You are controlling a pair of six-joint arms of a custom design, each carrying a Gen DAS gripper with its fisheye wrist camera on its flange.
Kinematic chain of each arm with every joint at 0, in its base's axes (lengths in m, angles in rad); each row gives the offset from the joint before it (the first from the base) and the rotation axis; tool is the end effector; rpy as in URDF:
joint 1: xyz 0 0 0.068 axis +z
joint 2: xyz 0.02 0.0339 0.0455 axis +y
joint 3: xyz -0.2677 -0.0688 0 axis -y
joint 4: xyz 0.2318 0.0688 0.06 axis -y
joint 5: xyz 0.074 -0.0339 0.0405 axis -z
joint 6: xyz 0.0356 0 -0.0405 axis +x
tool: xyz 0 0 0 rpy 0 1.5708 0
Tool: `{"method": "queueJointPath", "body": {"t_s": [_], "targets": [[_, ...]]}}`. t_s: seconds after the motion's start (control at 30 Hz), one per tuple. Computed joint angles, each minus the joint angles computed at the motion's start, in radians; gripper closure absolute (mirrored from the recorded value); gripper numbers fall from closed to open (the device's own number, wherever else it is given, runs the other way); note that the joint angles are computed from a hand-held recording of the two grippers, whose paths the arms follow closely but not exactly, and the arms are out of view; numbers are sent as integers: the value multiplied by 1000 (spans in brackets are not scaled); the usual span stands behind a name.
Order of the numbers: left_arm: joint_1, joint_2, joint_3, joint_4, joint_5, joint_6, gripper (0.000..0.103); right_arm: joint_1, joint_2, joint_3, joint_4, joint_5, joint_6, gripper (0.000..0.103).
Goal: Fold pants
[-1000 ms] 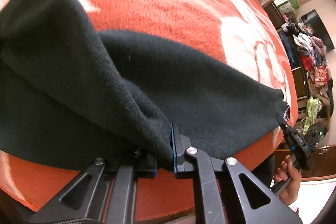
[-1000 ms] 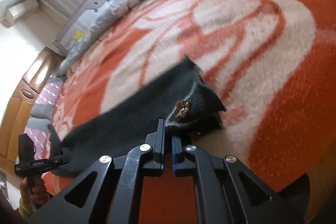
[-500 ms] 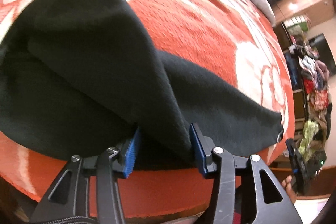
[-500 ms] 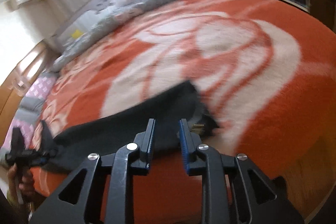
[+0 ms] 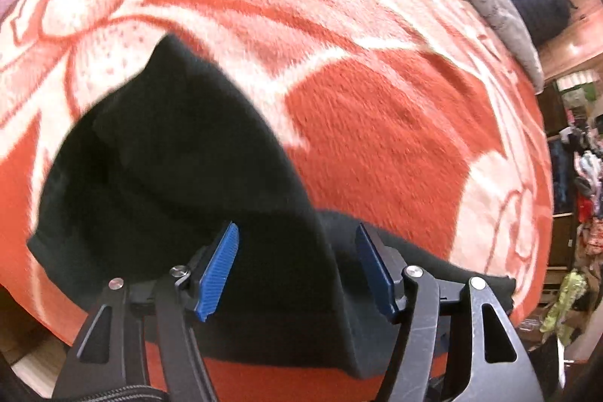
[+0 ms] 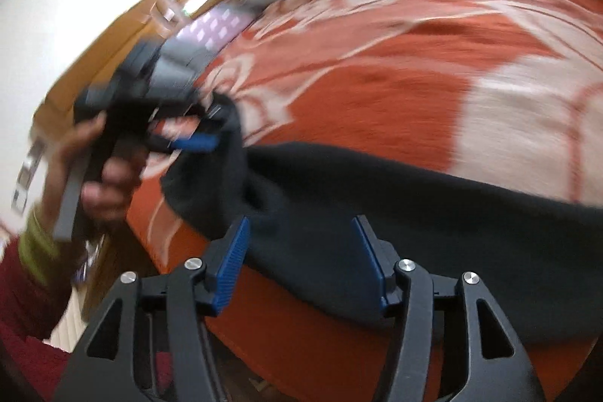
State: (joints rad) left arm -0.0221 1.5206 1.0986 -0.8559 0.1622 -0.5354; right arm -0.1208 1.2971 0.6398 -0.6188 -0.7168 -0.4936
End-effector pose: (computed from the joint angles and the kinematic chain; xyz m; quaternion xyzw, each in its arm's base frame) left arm 0.2739 -0.0118 0.2362 -0.2389 0.9567 -0.1171 0.1178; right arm 0.1985 -0.0005 0.1806 -0.2223 0.9007 0.2892 0.2360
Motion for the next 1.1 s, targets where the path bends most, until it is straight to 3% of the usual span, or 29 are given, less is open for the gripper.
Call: {"method": "queueJointPath", "body": {"t_s": [0.13,0.23,0.27,0.33,0.37,0.4,0.5,0.67,0.87,1.1], "targets": [[-16,85,76,-22,-88,36,42,202,71,-15,134,53,108,46],[-1,107,64,-17,-101,70,69,312,109,-27,221,110,158,46],[7,96,42,0,-90,81,85,345,125,-31,254,133,173,46],[24,58,-6,41,-70,98,92,388,142,-36,299,173,193,46],[30,20,-42,66,-67,101,96,400,147,-38,312,185,192,61],[35,-12,-69,82,-62,99,97,408,144,-35,306,192,185,81],[72,-170,-177,149,3,80,97,415,88,-51,295,198,146,95],[193,-459,-342,157,98,103,97,411,20,-55,264,170,88,96],[399,-692,-480,72,271,187,97,495,-37,-103,277,266,-2,96],[706,-741,-618,1,456,398,97,563,-28,-111,284,344,-16,96]]}}
